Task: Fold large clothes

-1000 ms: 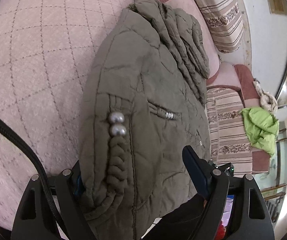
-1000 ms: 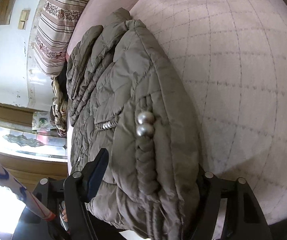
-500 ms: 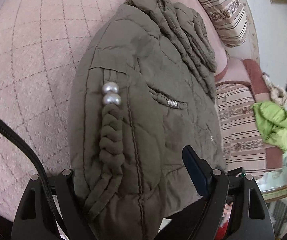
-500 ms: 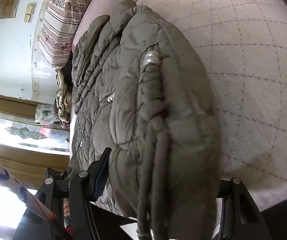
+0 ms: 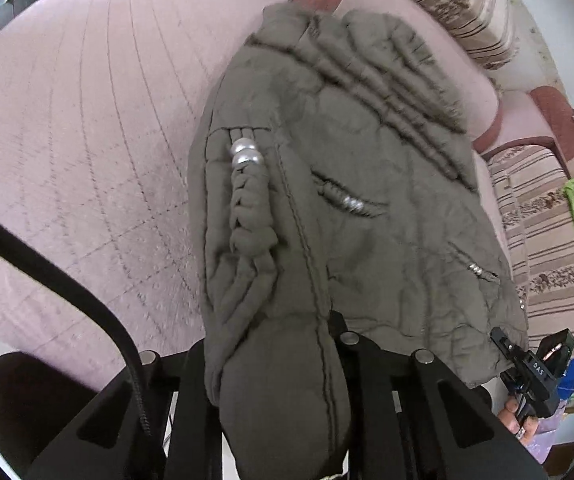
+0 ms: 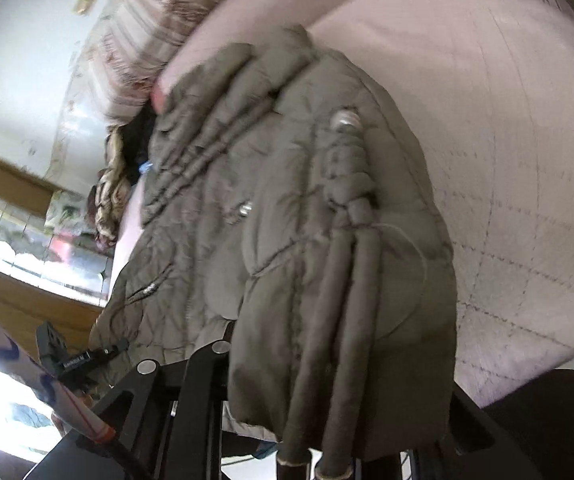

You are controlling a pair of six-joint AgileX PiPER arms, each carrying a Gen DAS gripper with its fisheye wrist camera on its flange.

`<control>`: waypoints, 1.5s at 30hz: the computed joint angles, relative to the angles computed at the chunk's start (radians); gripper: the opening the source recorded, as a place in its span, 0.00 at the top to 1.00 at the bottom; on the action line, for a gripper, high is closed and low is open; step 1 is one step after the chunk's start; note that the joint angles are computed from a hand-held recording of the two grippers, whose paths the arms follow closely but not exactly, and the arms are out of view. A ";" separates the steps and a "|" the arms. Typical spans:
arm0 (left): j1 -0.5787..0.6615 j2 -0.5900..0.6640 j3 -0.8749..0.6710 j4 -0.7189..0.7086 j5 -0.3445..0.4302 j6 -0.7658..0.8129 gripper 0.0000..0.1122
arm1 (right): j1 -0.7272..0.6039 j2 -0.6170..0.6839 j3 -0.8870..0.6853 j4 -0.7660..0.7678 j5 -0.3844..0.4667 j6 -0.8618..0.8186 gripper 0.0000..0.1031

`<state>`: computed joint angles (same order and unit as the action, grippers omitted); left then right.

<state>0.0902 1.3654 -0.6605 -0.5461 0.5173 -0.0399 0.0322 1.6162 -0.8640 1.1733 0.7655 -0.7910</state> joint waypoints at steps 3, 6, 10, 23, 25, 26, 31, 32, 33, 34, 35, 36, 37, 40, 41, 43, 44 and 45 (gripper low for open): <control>0.033 -0.083 -0.006 0.017 0.085 0.003 0.84 | -0.027 -0.071 0.024 -0.042 0.040 0.009 0.79; 0.112 -0.174 0.026 -0.025 0.165 0.087 0.84 | -0.084 -0.147 0.066 -0.071 0.104 0.000 0.79; 0.253 -0.294 0.071 -0.082 0.295 0.179 0.84 | -0.185 -0.257 0.140 -0.093 0.215 -0.023 0.79; 0.240 -0.352 -0.022 0.053 0.311 0.033 0.84 | -0.136 -0.289 0.050 -0.107 0.239 0.072 0.80; 0.245 -0.311 -0.091 0.036 0.311 0.037 0.84 | -0.102 -0.250 -0.036 -0.111 0.223 0.104 0.80; 0.246 -0.293 -0.122 0.031 0.312 0.034 0.84 | -0.087 -0.224 -0.087 -0.114 0.214 0.118 0.80; 0.178 -0.178 -0.312 0.128 0.270 -0.080 0.84 | 0.012 -0.135 -0.288 -0.164 0.133 0.220 0.80; 0.154 -0.145 -0.365 0.169 0.262 -0.120 0.84 | 0.025 -0.115 -0.330 -0.179 0.125 0.243 0.80; 0.140 -0.119 -0.407 0.200 0.259 -0.147 0.84 | 0.041 -0.083 -0.391 -0.201 0.115 0.277 0.80; 0.129 -0.098 -0.439 0.227 0.258 -0.172 0.84 | 0.046 -0.069 -0.417 -0.211 0.112 0.292 0.80; 0.115 -0.067 -0.486 0.263 0.258 -0.201 0.84 | 0.056 -0.046 -0.462 -0.228 0.106 0.318 0.80; 0.105 -0.036 -0.532 0.293 0.260 -0.224 0.84 | 0.066 -0.019 -0.511 -0.251 0.099 0.347 0.80; 0.101 -0.011 -0.567 0.313 0.262 -0.239 0.84 | 0.072 -0.001 -0.545 -0.266 0.097 0.367 0.80; 0.084 0.075 -0.685 0.378 0.273 -0.286 0.84 | 0.084 0.071 -0.665 -0.314 0.101 0.431 0.80; 0.082 0.100 -0.717 0.394 0.279 -0.296 0.84 | 0.093 0.107 -0.721 -0.344 0.099 0.467 0.80; 0.072 0.167 -0.804 0.432 0.301 -0.325 0.84 | 0.105 0.162 -0.801 -0.392 0.100 0.519 0.80; 0.066 0.210 -0.857 0.452 0.316 -0.338 0.84 | 0.114 0.200 -0.854 -0.424 0.102 0.556 0.80; 0.060 0.250 -0.906 0.473 0.333 -0.353 0.83 | 0.123 0.234 -0.903 -0.450 0.107 0.591 0.80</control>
